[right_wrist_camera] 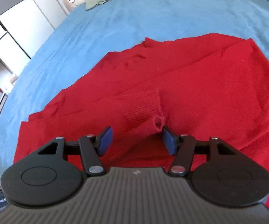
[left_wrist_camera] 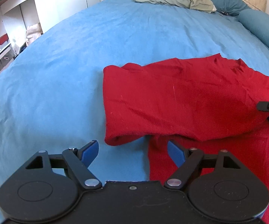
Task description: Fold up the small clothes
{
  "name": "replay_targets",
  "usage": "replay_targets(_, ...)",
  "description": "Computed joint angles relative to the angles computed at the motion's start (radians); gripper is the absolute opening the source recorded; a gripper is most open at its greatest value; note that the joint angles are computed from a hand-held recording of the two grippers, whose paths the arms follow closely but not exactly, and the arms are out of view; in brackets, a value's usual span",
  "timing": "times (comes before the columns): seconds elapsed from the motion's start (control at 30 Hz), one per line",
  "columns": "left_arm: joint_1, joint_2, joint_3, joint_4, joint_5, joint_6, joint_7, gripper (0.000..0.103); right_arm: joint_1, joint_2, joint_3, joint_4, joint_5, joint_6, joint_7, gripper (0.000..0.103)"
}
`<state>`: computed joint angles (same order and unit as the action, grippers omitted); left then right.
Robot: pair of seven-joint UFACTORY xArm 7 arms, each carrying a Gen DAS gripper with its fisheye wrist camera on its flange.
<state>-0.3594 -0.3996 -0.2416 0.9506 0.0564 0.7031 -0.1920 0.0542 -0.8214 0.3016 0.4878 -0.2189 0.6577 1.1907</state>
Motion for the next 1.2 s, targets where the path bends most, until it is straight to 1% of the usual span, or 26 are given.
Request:
replay_targets(0.03, -0.002, -0.001, 0.001, -0.002, -0.002, -0.001, 0.002, 0.084, -0.005, 0.009, 0.005, 0.01, -0.009, 0.017, -0.007, 0.051)
replay_targets(0.07, -0.003, -0.003, 0.002, -0.004, -0.003, -0.002, 0.005, 0.084, -0.006, 0.022, 0.006, 0.022, -0.019, 0.031, -0.022, 0.04)
replay_targets(0.1, -0.004, -0.003, 0.002, -0.007, -0.004, -0.002, 0.005, 0.084, -0.005, 0.034, 0.003, 0.028, -0.029, 0.035, -0.038, 0.023)
replay_targets(0.13, -0.006, -0.002, 0.002, -0.007, -0.007, 0.0, 0.008, 0.083, -0.002, 0.043, -0.002, 0.034, -0.036, 0.034, -0.055, 0.021)
replay_targets(0.2, -0.011, 0.003, 0.001, -0.007, -0.004, 0.004, 0.023, 0.08, 0.005, 0.031, -0.009, 0.042, -0.054, 0.04, -0.091, 0.02)
replay_targets(0.27, -0.009, 0.007, -0.007, -0.007, 0.012, -0.001, 0.03, 0.08, -0.007, 0.014, -0.016, 0.065, -0.08, 0.027, -0.125, 0.02)
replay_targets(0.37, -0.006, 0.018, -0.014, -0.003, 0.028, -0.014, 0.026, 0.08, -0.049, -0.041, -0.014, 0.115, -0.132, 0.033, -0.182, 0.02)
replay_targets(0.43, 0.005, 0.029, -0.029, 0.0, 0.052, -0.023, -0.004, 0.079, -0.079, -0.083, -0.023, 0.139, -0.169, 0.062, -0.245, 0.02)
replay_targets(0.5, 0.015, 0.046, -0.045, 0.009, 0.078, -0.031, -0.048, 0.078, -0.094, -0.127, -0.056, 0.14, -0.18, 0.088, -0.318, 0.02)
replay_targets(0.57, 0.018, 0.068, -0.055, 0.026, 0.1, -0.039, -0.087, 0.076, -0.108, -0.165, -0.081, 0.126, -0.185, 0.139, -0.398, 0.02)
replay_targets(0.63, 0.021, 0.092, -0.066, 0.045, 0.133, -0.041, -0.128, 0.074, -0.119, -0.204, -0.106, 0.088, -0.167, 0.174, -0.442, 0.02)
replay_targets(0.67, 0.02, 0.102, -0.069, 0.053, 0.147, -0.042, -0.144, 0.071, -0.124, -0.226, -0.123, 0.058, -0.151, 0.179, -0.454, 0.02)
replay_targets(0.8, 0.011, 0.122, -0.067, 0.069, 0.191, -0.033, -0.188, 0.057, -0.171, -0.309, -0.144, -0.032, -0.127, 0.182, -0.476, 0.02)
replay_targets(0.83, 0.008, 0.115, -0.062, 0.066, 0.196, -0.027, -0.187, 0.055, -0.194, -0.321, -0.145, -0.044, -0.121, 0.169, -0.46, 0.02)
replay_targets(0.9, 0.0, 0.106, -0.055, 0.06, 0.199, -0.021, -0.174, 0.05, -0.233, -0.365, -0.138, -0.063, -0.123, 0.171, -0.448, 0.02)
replay_targets(0.97, -0.003, 0.099, -0.056, 0.052, 0.209, -0.015, -0.17, 0.049, -0.251, -0.399, -0.142, -0.084, -0.12, 0.192, -0.456, 0.02)
replay_targets(1.03, -0.001, 0.094, -0.062, 0.05, 0.22, -0.001, -0.183, 0.049, -0.252, -0.415, -0.154, -0.11, -0.106, 0.222, -0.472, 0.02)
replay_targets(1.1, 0.001, 0.098, -0.068, 0.063, 0.224, 0.029, -0.207, 0.049, -0.229, -0.437, -0.167, -0.145, -0.093, 0.255, -0.514, 0.02)
replay_targets(1.13, 0.001, 0.096, -0.07, 0.067, 0.226, 0.044, -0.216, 0.049, -0.225, -0.416, -0.161, -0.146, -0.087, 0.25, -0.522, 0.021)
replay_targets(1.17, 0.0, 0.093, -0.071, 0.07, 0.228, 0.059, -0.223, 0.049, -0.219, -0.425, -0.158, -0.155, -0.084, 0.267, -0.534, 0.022)
replay_targets(1.2, -0.002, 0.089, -0.07, 0.071, 0.228, 0.072, -0.227, 0.049, -0.218, -0.443, -0.151, -0.16, -0.083, 0.287, -0.54, 0.028)
